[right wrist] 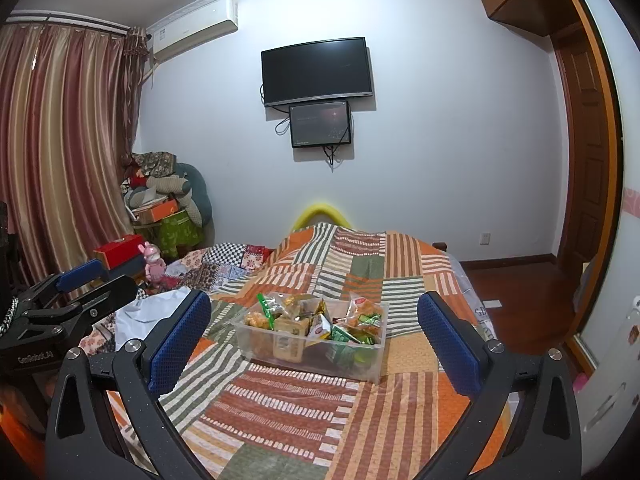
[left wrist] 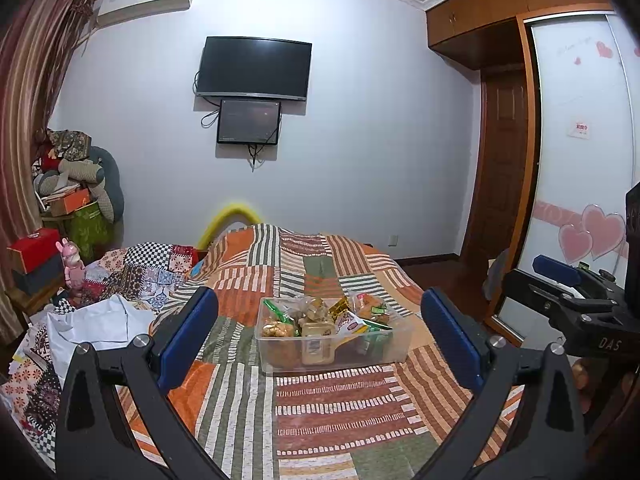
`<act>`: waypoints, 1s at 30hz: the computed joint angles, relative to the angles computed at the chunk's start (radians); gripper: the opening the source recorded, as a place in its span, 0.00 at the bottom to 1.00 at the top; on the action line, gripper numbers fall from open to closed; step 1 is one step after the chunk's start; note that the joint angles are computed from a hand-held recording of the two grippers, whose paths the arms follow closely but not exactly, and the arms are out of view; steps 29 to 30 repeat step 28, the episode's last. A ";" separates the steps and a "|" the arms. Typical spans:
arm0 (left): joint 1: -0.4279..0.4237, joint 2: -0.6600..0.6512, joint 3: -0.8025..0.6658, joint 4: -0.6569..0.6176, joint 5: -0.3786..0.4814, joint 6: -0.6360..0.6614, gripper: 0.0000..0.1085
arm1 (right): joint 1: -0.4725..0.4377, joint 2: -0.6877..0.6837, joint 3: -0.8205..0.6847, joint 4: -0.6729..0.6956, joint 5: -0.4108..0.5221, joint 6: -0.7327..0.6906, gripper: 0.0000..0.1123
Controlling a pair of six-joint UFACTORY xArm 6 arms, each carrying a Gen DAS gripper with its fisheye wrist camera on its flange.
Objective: Organize snacks
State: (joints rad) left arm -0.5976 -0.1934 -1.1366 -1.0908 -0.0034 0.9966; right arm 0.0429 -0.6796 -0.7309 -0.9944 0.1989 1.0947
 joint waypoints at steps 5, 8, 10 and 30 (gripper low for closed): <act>0.006 0.003 -0.002 0.017 0.012 -0.020 0.95 | 0.001 -0.001 0.000 0.004 0.000 -0.002 0.92; 0.010 0.001 -0.004 0.014 0.025 -0.016 0.95 | 0.004 -0.004 0.000 0.002 0.006 0.002 0.92; 0.011 -0.001 -0.004 0.005 0.038 -0.010 0.95 | 0.003 -0.002 0.000 -0.002 0.004 0.006 0.92; 0.004 -0.009 0.005 -0.028 0.032 0.014 0.95 | 0.005 0.005 -0.008 -0.004 0.008 0.014 0.92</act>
